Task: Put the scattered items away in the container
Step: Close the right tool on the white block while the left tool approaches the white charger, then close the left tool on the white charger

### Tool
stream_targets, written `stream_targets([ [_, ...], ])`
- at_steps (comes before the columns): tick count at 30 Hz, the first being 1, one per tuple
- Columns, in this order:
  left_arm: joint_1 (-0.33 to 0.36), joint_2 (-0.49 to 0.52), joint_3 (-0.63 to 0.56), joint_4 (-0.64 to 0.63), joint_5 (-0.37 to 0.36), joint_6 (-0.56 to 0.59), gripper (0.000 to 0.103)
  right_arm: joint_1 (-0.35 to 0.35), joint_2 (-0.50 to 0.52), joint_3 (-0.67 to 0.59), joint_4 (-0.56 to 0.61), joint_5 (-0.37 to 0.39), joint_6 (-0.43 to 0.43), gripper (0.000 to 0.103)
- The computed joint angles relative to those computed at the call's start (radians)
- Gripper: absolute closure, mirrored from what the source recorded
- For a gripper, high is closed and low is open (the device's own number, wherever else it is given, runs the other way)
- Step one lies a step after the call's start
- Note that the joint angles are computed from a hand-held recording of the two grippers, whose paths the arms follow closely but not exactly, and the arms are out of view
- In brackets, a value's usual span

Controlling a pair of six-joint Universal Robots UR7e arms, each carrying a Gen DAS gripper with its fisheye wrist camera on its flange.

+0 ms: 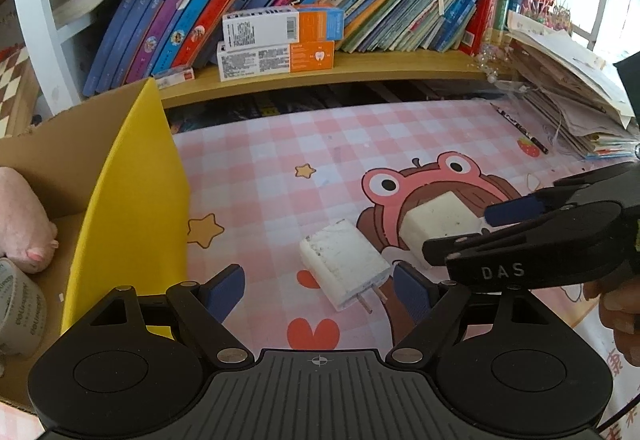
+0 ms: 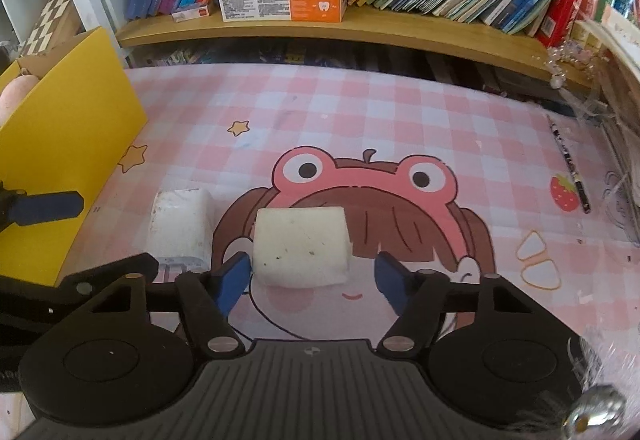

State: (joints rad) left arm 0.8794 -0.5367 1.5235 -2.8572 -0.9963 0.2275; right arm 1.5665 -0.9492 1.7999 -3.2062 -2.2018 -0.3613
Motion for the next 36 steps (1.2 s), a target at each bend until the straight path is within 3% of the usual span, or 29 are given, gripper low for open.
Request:
stream_targets([
  [8, 0.006, 0.02, -0.027, 0.02, 0.001, -0.021, 0.021, -0.017, -0.008, 0.004, 0.001, 0.052, -0.002, 0.058],
  [15, 0.005, 0.035, -0.032, 0.021, 0.004, -0.012, 0.021, -0.017, -0.045, 0.06, -0.057, -0.005, -0.005, 0.061],
  [21, 0.009, 0.056, -0.047, 0.027, 0.015, -0.011, 0.035, -0.024, -0.071, 0.094, -0.049, -0.02, 0.014, 0.061],
  [26, 0.021, 0.06, -0.063, 0.06, -0.023, -0.038, 0.045, -0.021, -0.067, 0.089, -0.048, -0.026, 0.009, 0.06],
  [28, 0.021, 0.065, -0.065, 0.059, -0.018, -0.03, 0.06, -0.02, -0.064, 0.087, -0.05, -0.029, 0.006, 0.06],
  [30, 0.017, 0.072, -0.062, 0.041, 0.002, -0.003, 0.064, -0.018, -0.062, 0.087, -0.054, -0.033, 0.004, 0.06],
  [36, 0.024, 0.055, -0.06, 0.07, -0.026, -0.012, 0.066, -0.014, -0.058, 0.091, -0.072, -0.038, -0.005, 0.061],
])
